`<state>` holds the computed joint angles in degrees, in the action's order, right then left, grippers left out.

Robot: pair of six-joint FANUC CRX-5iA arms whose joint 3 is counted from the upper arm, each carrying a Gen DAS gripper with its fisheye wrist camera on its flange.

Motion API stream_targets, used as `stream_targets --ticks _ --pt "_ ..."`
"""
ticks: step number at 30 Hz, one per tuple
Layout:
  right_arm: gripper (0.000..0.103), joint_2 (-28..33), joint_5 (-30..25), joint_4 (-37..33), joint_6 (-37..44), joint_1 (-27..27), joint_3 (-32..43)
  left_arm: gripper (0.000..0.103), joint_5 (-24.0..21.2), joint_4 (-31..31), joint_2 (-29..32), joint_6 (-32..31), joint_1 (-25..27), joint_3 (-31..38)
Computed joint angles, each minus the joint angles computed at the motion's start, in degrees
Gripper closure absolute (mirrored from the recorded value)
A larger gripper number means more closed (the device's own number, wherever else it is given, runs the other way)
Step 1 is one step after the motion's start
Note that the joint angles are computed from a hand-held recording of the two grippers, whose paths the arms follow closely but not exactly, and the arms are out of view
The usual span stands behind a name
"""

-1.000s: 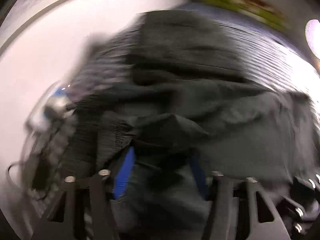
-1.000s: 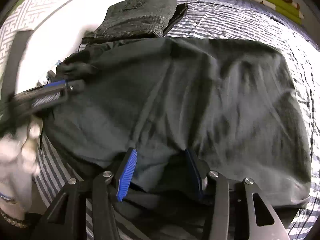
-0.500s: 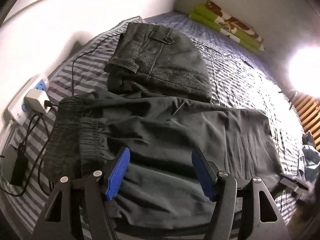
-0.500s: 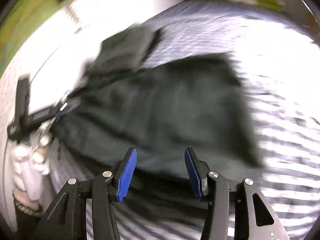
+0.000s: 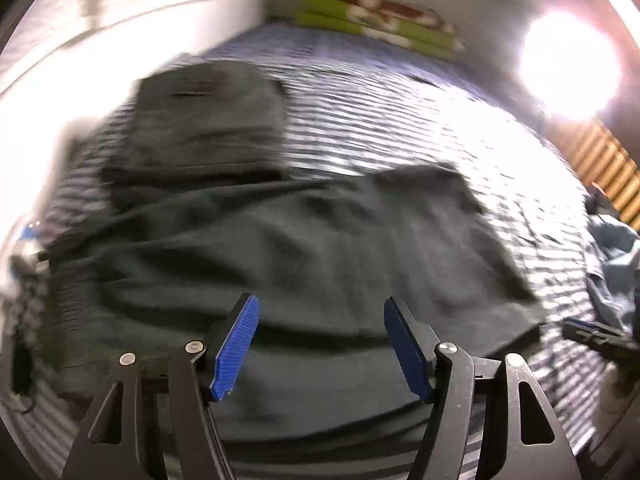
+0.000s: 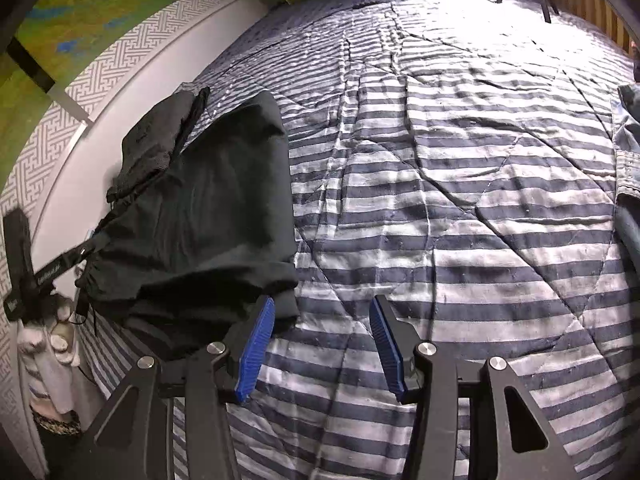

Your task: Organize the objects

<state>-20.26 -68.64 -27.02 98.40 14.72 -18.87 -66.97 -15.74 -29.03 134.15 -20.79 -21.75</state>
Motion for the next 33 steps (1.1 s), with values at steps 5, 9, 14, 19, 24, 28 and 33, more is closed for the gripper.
stream_targets --ticks 5,9,14,19,24,28,33 --pt "0.057 -2.6 6.0 4.8 1.3 6.4 -4.0 0.032 6.0 8.4 11.4 -7.3 -0.3 2.0" --pt "0.057 -3.0 12.2 7.1 3.3 9.8 -6.5 0.032 1.6 2.1 17.9 -5.7 -6.5 8.4" --pt "0.091 -1.2 10.9 2.6 7.6 7.9 -4.6 0.029 7.4 9.6 16.4 -7.1 0.4 8.0" --pt "0.100 -2.3 11.7 3.5 6.6 8.8 -5.7 0.028 -4.5 6.1 31.7 -15.1 2.8 26.1" --pt "0.101 -2.3 11.5 2.6 7.5 7.9 -5.5 0.025 -12.7 5.4 46.3 -23.7 3.6 42.4" --pt "0.101 -3.4 11.5 1.5 9.3 6.9 -6.2 0.031 -13.1 7.0 50.9 -24.3 4.7 45.7" --pt "0.101 -3.4 10.6 -0.2 11.8 5.3 -6.3 0.082 -10.8 8.2 50.5 -22.4 6.1 43.5"
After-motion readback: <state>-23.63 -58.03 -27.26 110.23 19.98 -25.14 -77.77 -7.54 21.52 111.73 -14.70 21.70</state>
